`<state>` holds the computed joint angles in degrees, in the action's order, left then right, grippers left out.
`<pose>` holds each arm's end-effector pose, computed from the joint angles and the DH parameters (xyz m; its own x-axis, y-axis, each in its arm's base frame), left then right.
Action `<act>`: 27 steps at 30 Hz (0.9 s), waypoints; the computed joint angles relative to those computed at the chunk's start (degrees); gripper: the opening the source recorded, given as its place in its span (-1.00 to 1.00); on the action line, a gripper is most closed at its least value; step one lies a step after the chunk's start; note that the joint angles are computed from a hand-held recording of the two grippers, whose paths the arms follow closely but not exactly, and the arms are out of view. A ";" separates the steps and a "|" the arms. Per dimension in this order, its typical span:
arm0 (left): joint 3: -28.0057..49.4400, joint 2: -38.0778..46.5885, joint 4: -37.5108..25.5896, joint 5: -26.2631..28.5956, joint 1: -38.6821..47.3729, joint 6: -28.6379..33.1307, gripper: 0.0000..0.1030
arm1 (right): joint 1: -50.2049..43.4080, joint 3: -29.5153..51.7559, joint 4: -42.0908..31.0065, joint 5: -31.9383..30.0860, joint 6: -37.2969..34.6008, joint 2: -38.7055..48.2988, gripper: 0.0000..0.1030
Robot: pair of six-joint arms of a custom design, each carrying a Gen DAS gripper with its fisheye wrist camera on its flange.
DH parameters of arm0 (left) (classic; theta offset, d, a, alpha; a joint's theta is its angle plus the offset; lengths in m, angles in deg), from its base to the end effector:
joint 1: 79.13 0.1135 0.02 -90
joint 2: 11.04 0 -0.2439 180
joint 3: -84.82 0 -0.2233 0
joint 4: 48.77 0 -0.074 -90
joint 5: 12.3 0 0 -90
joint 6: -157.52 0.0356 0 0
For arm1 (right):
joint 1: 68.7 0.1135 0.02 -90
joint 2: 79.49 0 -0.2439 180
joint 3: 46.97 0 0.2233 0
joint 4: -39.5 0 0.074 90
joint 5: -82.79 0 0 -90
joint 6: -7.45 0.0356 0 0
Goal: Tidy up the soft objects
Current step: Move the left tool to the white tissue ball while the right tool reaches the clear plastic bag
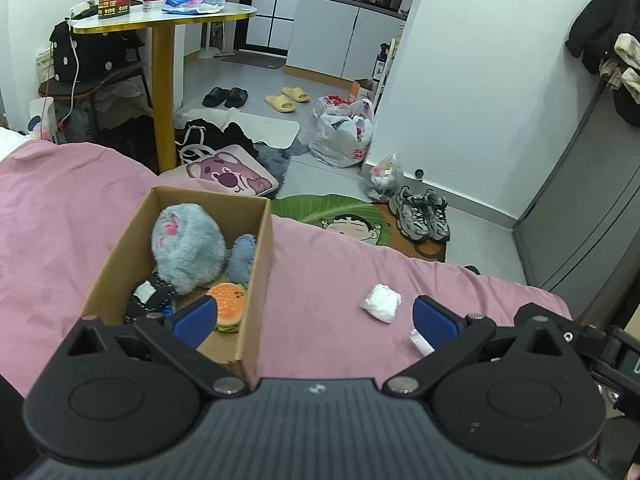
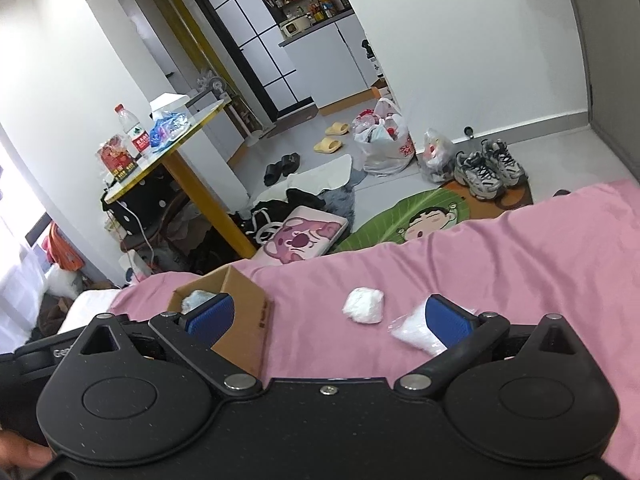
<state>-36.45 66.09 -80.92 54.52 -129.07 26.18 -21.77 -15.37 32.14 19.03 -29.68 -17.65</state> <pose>0.1686 -0.1788 0.1984 -0.7315 -0.0735 -0.6778 0.0791 0.9783 -0.1915 0.1356 0.1220 0.1514 -0.5832 0.4233 -0.6933 0.0811 0.8796 0.4688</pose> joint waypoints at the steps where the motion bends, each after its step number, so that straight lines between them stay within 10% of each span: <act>1: 0.26 0.43 0.13 0.01 -0.17 -0.28 1.00 | -0.96 -0.26 -0.10 -0.92 -0.57 -0.40 1.00; 27: 12.43 20.52 -1.90 -3.62 -4.17 0.32 0.99 | -17.56 -15.03 37.02 -17.96 6.64 19.68 0.82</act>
<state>-24.02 86.61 -82.82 50.89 -133.24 26.50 -39.33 -30.40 69.16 1.07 -23.03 2.03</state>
